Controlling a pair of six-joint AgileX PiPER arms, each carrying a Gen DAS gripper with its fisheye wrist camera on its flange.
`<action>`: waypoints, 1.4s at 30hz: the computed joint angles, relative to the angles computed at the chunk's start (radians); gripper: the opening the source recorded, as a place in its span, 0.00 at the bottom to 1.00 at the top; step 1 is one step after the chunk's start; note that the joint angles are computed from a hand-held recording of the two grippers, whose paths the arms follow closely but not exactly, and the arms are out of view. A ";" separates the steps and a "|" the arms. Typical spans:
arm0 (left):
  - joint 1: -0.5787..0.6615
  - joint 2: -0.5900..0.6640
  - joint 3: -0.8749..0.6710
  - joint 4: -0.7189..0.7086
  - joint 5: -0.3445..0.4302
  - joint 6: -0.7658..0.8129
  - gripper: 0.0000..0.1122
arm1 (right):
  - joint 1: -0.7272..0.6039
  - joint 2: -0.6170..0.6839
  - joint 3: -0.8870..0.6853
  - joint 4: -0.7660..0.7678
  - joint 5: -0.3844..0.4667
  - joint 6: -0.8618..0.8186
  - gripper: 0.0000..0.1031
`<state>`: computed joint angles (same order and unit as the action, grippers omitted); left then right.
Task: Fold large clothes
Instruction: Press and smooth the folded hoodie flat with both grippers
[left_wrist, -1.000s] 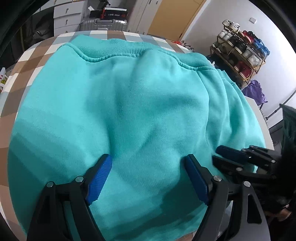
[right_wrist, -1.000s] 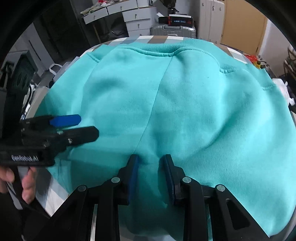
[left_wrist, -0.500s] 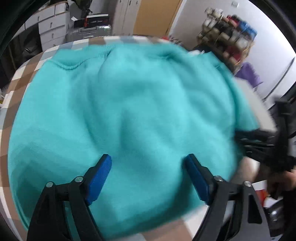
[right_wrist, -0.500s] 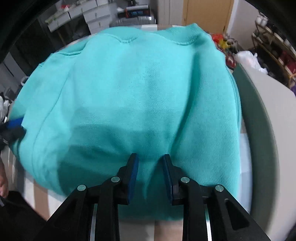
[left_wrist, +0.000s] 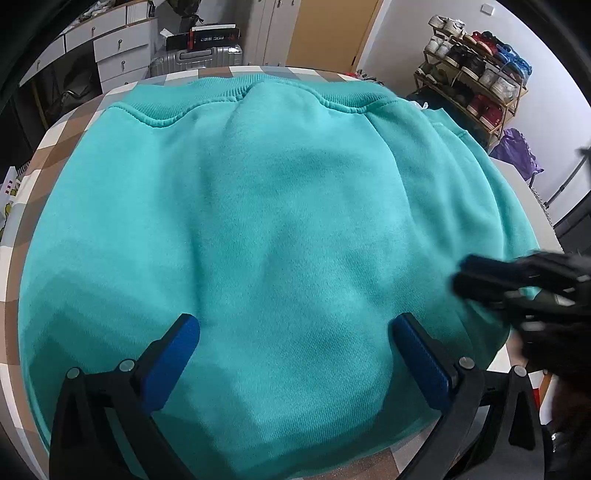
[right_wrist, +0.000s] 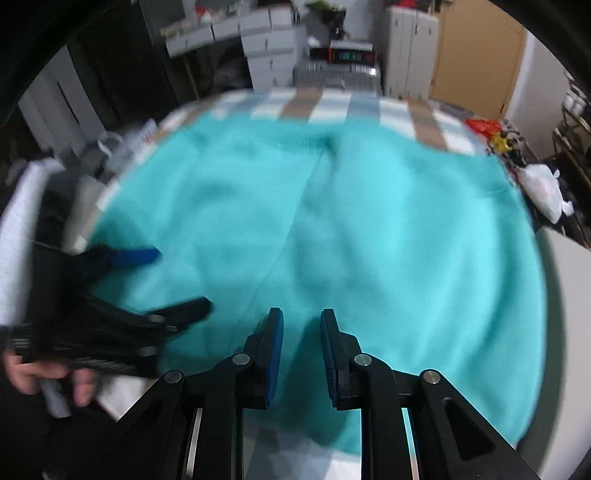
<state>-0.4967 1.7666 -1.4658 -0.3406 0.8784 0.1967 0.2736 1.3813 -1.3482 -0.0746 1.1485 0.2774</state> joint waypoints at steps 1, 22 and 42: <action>-0.004 0.000 0.001 0.009 -0.005 -0.006 0.91 | 0.000 0.004 0.046 -0.003 -0.053 0.019 0.19; -0.003 0.047 -0.081 0.039 0.072 -0.014 0.91 | -0.214 0.469 -0.445 0.047 -0.023 -0.065 0.11; 0.002 0.061 -0.118 0.042 0.105 0.006 0.91 | -0.476 0.356 -0.290 0.072 -0.061 -0.062 0.17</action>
<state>-0.4947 1.8277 -1.5839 -0.2983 0.9832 0.2026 -0.2025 1.7376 -1.6379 -0.0030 1.0871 0.2153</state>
